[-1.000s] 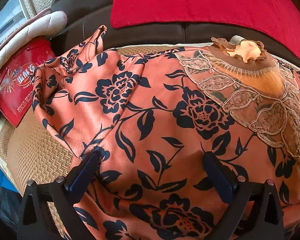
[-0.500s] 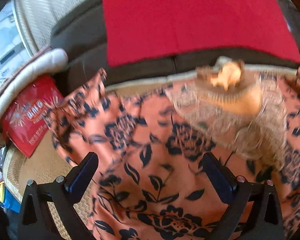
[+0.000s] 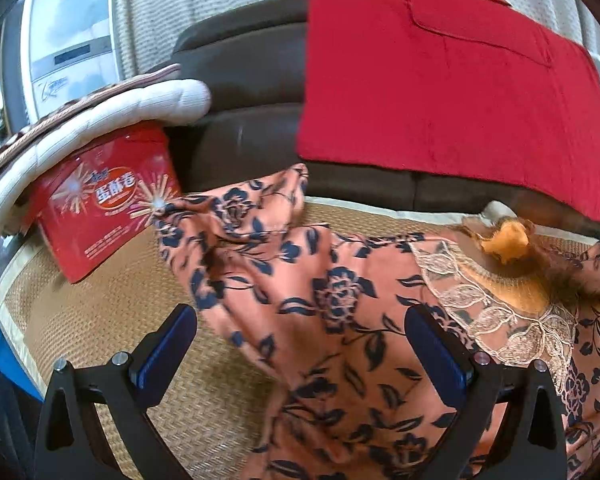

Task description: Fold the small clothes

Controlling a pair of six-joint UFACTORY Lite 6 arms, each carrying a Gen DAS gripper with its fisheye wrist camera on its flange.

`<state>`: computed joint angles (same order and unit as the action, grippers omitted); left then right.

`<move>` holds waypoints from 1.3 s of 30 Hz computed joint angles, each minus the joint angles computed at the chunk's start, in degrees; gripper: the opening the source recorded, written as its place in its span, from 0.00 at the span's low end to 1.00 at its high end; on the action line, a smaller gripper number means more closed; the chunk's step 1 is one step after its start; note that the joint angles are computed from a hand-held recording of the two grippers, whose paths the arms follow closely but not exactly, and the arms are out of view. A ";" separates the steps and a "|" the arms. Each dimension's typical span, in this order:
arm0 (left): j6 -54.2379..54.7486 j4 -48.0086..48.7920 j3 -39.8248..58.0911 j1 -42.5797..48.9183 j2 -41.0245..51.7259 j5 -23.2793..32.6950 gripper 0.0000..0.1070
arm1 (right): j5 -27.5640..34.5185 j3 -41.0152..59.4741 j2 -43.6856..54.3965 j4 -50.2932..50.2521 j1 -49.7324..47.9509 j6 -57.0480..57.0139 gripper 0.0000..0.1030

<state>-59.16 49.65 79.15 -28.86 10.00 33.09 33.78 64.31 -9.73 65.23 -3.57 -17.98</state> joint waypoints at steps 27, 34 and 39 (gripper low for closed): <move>68.02 -82.29 32.41 -3.61 30.65 -0.88 0.77 | 3.05 -9.16 -10.29 2.41 -30.16 -3.86 0.74; 68.61 -90.24 46.23 -1.63 42.78 3.65 0.04 | 4.82 -8.06 -9.73 0.66 -34.48 -6.02 0.74; 63.76 -83.46 47.38 -2.54 41.79 5.03 0.04 | 4.02 -7.71 -10.27 0.49 -36.87 -7.04 0.74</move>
<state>4.61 -33.81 126.53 -31.40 51.79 38.12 37.80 56.60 -20.01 65.72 -40.44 -25.02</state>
